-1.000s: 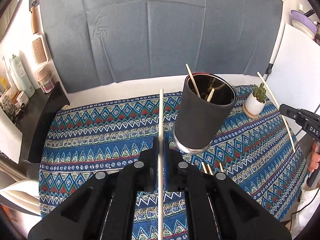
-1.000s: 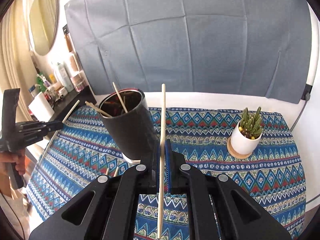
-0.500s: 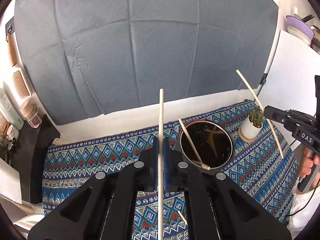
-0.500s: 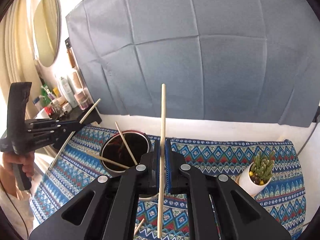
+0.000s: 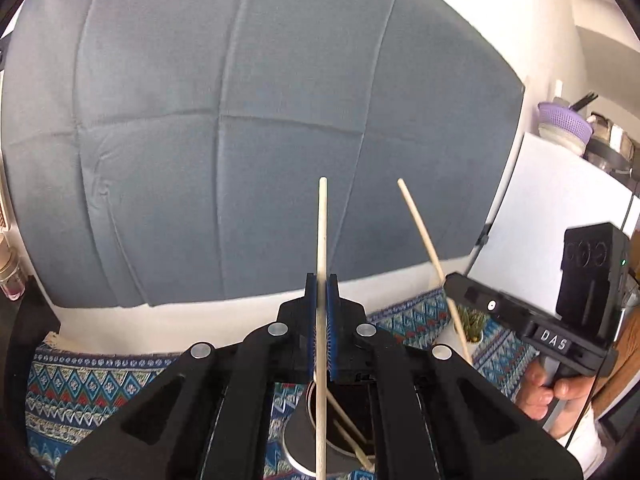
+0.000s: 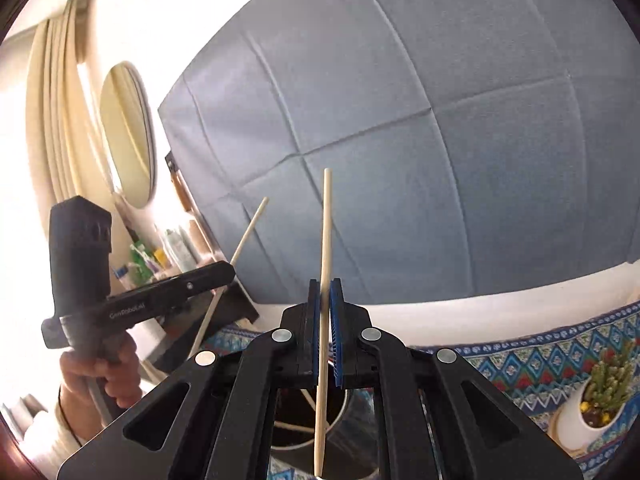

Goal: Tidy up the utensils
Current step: 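Raise the left tool's stick above the holder while the right tool carries its stick there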

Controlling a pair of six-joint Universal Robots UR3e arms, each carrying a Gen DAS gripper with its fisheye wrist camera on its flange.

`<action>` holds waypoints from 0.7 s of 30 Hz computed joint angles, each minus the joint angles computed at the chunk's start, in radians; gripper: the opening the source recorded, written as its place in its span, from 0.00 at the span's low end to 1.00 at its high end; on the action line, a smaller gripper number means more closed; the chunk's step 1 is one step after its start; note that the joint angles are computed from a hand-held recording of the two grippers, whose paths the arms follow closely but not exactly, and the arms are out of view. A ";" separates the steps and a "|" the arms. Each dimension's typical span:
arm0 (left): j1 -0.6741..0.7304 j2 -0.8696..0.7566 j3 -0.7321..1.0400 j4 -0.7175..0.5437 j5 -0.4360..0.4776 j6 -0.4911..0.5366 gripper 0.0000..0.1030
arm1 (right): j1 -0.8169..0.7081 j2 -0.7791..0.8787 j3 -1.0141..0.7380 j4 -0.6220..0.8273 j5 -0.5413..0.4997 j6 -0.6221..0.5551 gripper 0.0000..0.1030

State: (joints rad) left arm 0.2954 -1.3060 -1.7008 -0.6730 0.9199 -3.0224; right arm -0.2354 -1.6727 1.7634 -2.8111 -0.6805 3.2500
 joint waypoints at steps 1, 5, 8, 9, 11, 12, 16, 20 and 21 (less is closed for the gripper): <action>0.006 -0.009 -0.023 0.052 -0.025 -0.021 0.05 | -0.002 0.027 0.020 -0.090 0.013 0.054 0.05; 0.027 -0.047 -0.151 0.354 -0.061 -0.154 0.05 | 0.021 0.140 0.104 -0.518 -0.055 0.305 0.05; 0.091 -0.082 -0.278 0.645 -0.177 -0.306 0.05 | 0.049 0.208 0.164 -0.768 -0.140 0.422 0.05; 0.106 -0.098 -0.315 0.738 -0.207 -0.354 0.05 | 0.059 0.225 0.178 -0.823 -0.163 0.437 0.05; 0.112 -0.133 -0.373 0.901 -0.225 -0.425 0.05 | 0.077 0.259 0.186 -0.887 -0.186 0.452 0.05; 0.103 -0.149 -0.396 0.964 -0.213 -0.438 0.05 | 0.081 0.269 0.188 -0.901 -0.185 0.454 0.05; 0.099 -0.184 -0.477 1.166 -0.206 -0.480 0.05 | 0.100 0.293 0.229 -1.004 -0.214 0.447 0.05; 0.133 -0.222 -0.473 1.300 -0.254 -0.592 0.05 | 0.107 0.306 0.233 -1.052 -0.237 0.451 0.05; 0.133 -0.227 -0.458 1.304 -0.249 -0.614 0.05 | 0.110 0.316 0.219 -1.061 -0.243 0.470 0.05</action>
